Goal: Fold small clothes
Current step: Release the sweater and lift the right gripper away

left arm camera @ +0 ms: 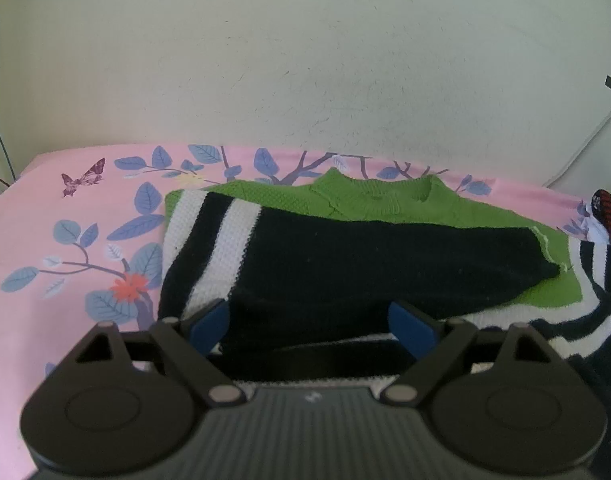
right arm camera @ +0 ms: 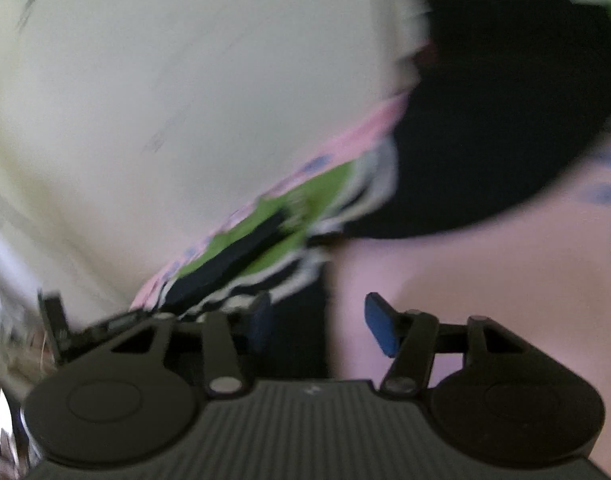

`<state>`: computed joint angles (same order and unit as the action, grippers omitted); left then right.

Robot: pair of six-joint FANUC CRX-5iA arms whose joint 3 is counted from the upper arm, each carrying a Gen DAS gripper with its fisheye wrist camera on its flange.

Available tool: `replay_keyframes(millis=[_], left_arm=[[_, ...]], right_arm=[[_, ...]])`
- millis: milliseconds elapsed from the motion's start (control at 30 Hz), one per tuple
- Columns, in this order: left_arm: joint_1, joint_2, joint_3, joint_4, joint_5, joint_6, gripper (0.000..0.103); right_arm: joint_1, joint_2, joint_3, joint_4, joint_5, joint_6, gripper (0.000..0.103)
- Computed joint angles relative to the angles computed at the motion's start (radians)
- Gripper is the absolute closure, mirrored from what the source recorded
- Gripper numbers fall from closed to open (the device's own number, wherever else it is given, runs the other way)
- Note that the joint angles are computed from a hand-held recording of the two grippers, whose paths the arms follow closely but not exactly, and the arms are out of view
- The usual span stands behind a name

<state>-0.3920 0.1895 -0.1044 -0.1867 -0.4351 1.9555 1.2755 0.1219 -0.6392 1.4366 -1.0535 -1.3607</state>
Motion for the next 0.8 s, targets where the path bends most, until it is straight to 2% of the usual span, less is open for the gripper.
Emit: replay_keyframes(millis=[67, 167, 233, 333, 500, 600, 667, 733, 800], left_arm=[[-0.001, 0.0, 0.001, -0.003, -0.002, 0.0, 0.012], [0.0, 0.001, 0.0, 0.001, 0.001, -0.005, 0.012], [0.001, 0.001, -0.002, 0.002, 0.003, -0.005, 0.012], [0.003, 0.0, -0.007, 0.011, 0.01, -0.012, 0.012], [0.003, -0.001, -0.008, 0.013, 0.011, -0.015, 0.012], [0.005, -0.003, -0.013, 0.021, 0.015, -0.022, 0.012], [0.007, -0.003, -0.017, 0.029, 0.019, -0.031, 0.011], [0.01, -0.003, -0.02, 0.042, 0.023, -0.046, 0.01], [0.011, -0.002, -0.022, 0.048, 0.026, -0.053, 0.009]], right_arm=[[0.102, -0.018, -0.017, -0.118, -0.156, -0.08, 0.048], [0.197, -0.027, -0.02, -0.259, -0.348, -0.182, 0.047], [0.225, -0.041, -0.028, -0.324, -0.448, -0.211, 0.046], [0.229, -0.053, -0.043, -0.381, -0.565, -0.191, 0.035], [0.191, -0.118, -0.133, -0.394, -0.593, -0.302, 0.035], [0.185, -0.112, -0.128, -0.423, -0.659, -0.284, 0.035], [0.18, -0.128, -0.148, -0.397, -0.667, -0.272, 0.037], [0.161, -0.148, -0.159, -0.357, -0.67, -0.17, 0.037], [0.119, -0.189, -0.184, -0.298, -0.616, -0.029, 0.037]])
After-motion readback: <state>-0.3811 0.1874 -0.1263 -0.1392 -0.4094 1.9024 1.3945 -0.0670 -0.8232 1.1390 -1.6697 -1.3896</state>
